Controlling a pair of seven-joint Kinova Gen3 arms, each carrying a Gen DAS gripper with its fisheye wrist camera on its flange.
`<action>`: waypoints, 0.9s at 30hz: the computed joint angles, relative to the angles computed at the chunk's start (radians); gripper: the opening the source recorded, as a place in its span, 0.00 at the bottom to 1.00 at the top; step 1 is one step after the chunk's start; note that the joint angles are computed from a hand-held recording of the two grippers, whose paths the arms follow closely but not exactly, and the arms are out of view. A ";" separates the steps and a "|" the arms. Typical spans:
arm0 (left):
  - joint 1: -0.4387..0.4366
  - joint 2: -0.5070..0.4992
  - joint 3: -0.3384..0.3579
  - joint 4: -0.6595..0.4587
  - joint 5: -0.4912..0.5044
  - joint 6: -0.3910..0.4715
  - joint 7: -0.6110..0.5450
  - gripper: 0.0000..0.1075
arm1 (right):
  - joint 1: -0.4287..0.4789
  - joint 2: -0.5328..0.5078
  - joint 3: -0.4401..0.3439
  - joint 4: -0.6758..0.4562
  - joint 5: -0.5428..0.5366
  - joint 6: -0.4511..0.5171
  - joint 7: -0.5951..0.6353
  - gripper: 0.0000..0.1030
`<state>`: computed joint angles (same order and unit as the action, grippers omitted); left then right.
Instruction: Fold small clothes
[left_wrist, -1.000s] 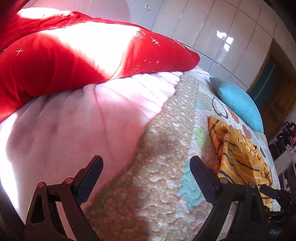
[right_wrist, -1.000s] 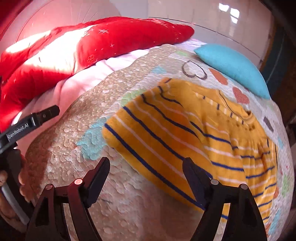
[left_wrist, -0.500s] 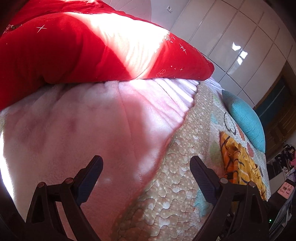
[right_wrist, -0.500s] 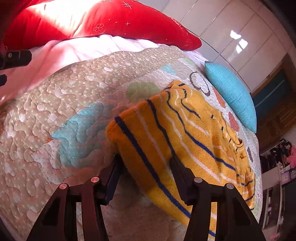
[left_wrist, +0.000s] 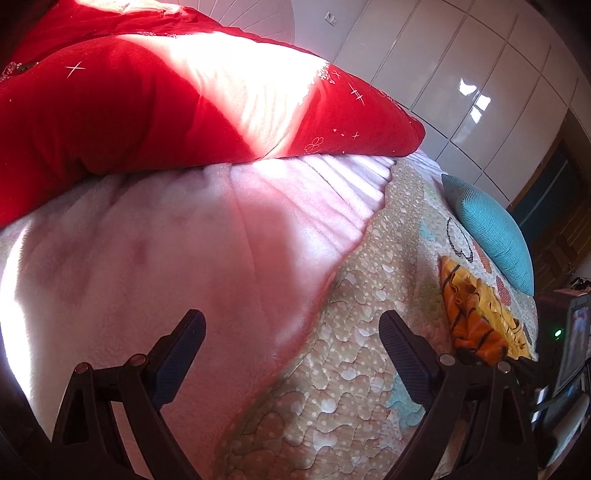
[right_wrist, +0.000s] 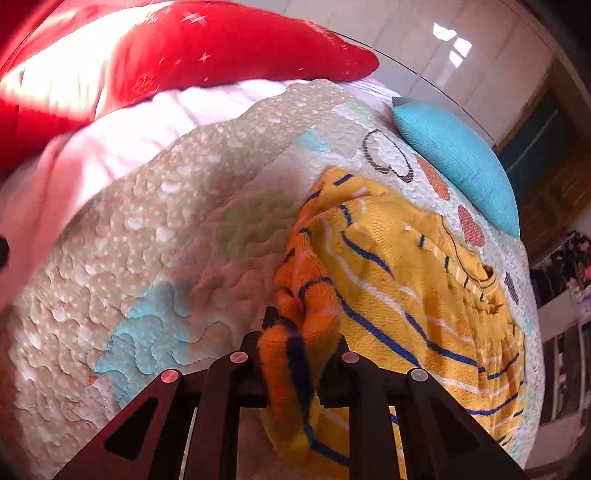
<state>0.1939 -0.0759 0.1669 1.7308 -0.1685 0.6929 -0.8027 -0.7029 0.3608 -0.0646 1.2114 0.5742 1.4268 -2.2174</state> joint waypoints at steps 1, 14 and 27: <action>0.003 0.001 0.012 -0.001 -0.028 0.003 0.019 0.88 | 0.039 -0.046 -0.014 0.016 -0.015 -0.030 -0.028 0.15; 0.102 0.021 0.067 -0.002 -0.186 -0.008 0.129 0.88 | 0.593 -0.598 0.123 0.417 -0.248 -0.188 -0.123 0.15; 0.252 0.034 0.142 -0.027 -0.191 -0.009 -0.007 0.88 | 0.688 -0.758 0.216 0.637 -0.458 -0.383 0.131 0.16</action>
<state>0.4455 -0.0420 0.3090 1.7042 -0.3599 0.6836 -0.8095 -0.0148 -0.3971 0.1512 1.8483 0.1158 1.0434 -2.0862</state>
